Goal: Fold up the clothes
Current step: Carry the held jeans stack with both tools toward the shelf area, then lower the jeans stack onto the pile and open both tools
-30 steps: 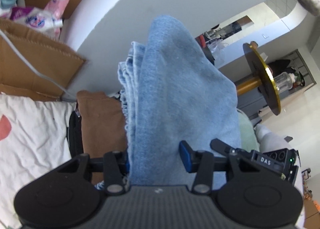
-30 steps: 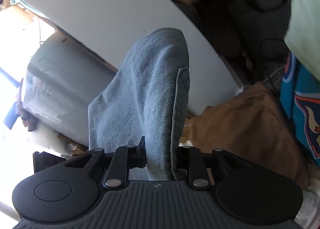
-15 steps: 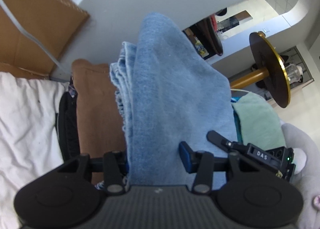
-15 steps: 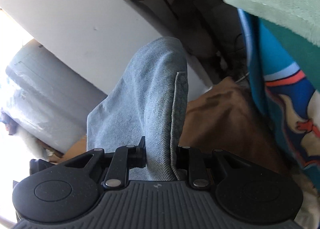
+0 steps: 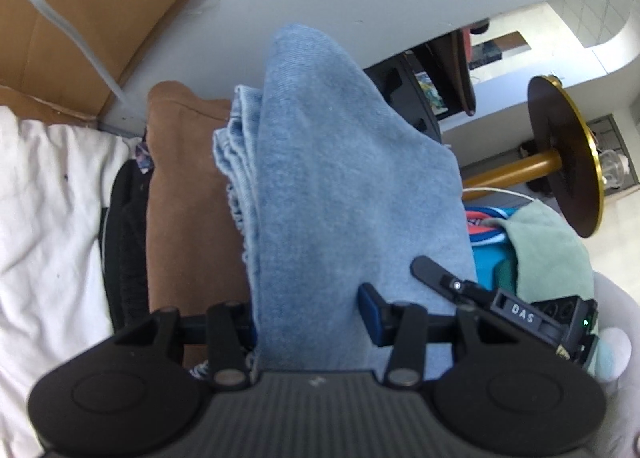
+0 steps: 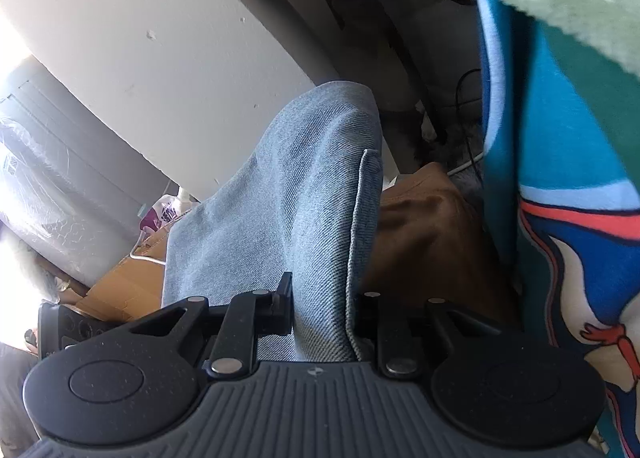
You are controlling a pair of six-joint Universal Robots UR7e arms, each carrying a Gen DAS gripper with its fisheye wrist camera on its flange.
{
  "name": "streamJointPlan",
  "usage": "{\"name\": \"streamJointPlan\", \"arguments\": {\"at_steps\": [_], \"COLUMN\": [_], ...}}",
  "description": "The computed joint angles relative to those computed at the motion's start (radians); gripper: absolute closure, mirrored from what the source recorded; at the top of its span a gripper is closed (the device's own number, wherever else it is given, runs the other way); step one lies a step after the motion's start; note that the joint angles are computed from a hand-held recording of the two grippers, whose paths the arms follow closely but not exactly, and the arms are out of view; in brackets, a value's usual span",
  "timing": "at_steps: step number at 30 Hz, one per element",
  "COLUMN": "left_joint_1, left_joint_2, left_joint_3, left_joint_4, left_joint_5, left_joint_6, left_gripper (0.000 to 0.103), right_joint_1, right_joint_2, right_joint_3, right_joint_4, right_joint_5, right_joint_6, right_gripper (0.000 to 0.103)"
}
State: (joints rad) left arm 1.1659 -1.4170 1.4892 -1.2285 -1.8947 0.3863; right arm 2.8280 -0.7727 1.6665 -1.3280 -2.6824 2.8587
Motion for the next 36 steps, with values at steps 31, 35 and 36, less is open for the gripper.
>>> {"name": "streamJointPlan", "arguments": {"at_steps": [31,35,36], "left_joint_1": [-0.15,-0.189,-0.198], "left_joint_2": [-0.01,-0.012,-0.013], "left_joint_3": [-0.123,-0.131,-0.128], "left_joint_4": [-0.061,-0.056,-0.051], "left_joint_5": [0.308,0.31,0.31], "left_joint_6": [0.143,0.164,0.161], "left_gripper": [0.046,0.048,0.048], "right_joint_1": [-0.089,-0.093,-0.092], "right_joint_2": [0.106,0.113,0.116], "right_joint_3": [-0.04,-0.054,-0.059], "right_joint_4": [0.169,0.194,0.203], "right_joint_5": [0.083,0.091,0.096], "right_joint_6": [0.123,0.149,0.162], "right_gripper": [0.065,0.065,0.065]}}
